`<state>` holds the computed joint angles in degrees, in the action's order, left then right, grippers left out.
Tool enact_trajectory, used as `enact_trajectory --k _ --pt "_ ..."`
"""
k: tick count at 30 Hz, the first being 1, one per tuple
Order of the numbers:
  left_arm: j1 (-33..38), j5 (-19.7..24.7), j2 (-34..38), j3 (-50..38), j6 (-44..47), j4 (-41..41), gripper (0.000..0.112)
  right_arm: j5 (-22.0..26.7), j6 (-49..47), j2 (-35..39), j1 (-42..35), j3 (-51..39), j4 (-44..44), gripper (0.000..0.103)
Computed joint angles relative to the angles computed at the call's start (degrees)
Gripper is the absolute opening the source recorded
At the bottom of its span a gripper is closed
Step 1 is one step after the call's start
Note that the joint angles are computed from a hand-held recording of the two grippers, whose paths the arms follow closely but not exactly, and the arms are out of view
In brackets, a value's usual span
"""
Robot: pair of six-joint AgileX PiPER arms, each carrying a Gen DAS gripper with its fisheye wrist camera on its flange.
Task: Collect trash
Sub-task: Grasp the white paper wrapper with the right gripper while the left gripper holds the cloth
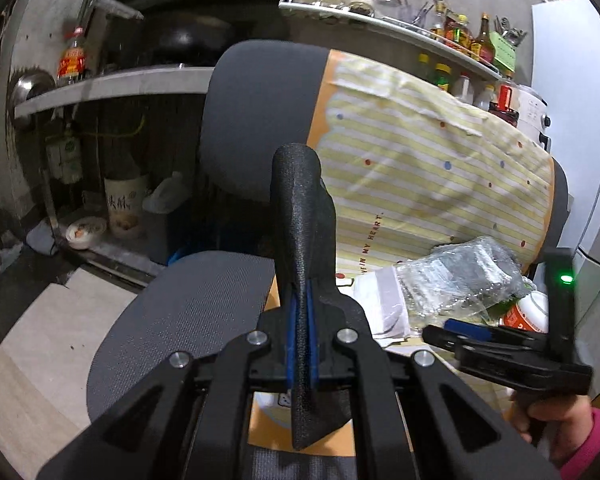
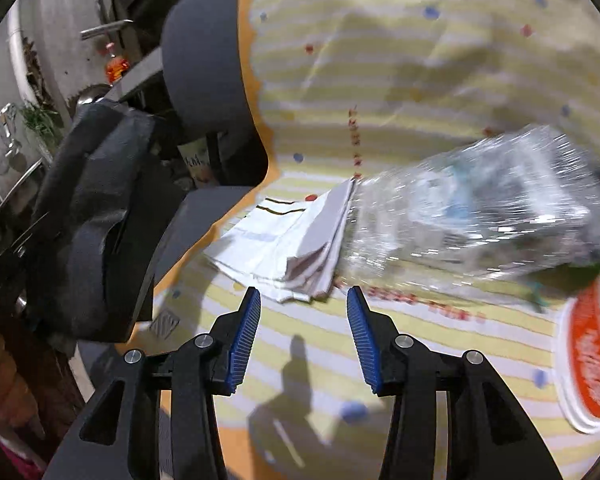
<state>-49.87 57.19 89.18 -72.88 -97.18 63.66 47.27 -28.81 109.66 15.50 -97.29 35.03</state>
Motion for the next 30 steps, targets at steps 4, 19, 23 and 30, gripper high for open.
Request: enact_trajectory --k 4,19,23,30 --pt "3.14 -4.63 -1.39 3.06 -0.68 -0.25 0.003 2.60 9.38 6.01 1.75 -7.70 -3.86 0.046" --pt "5.55 -8.53 -1.91 5.43 -0.72 -1.08 0.003 0.79 21.14 10.88 5.41 -13.62 -13.11 0.000" --pt "4.00 -5.44 -2.47 4.12 -0.45 -1.26 0.003 -2.61 8.79 4.21 3.73 -7.09 -3.34 0.000" --pt "-2.46 0.10 -2.14 -1.20 1.16 0.17 0.003 -1.53 -7.60 -13.10 -5.50 6.79 8.72 0.000"
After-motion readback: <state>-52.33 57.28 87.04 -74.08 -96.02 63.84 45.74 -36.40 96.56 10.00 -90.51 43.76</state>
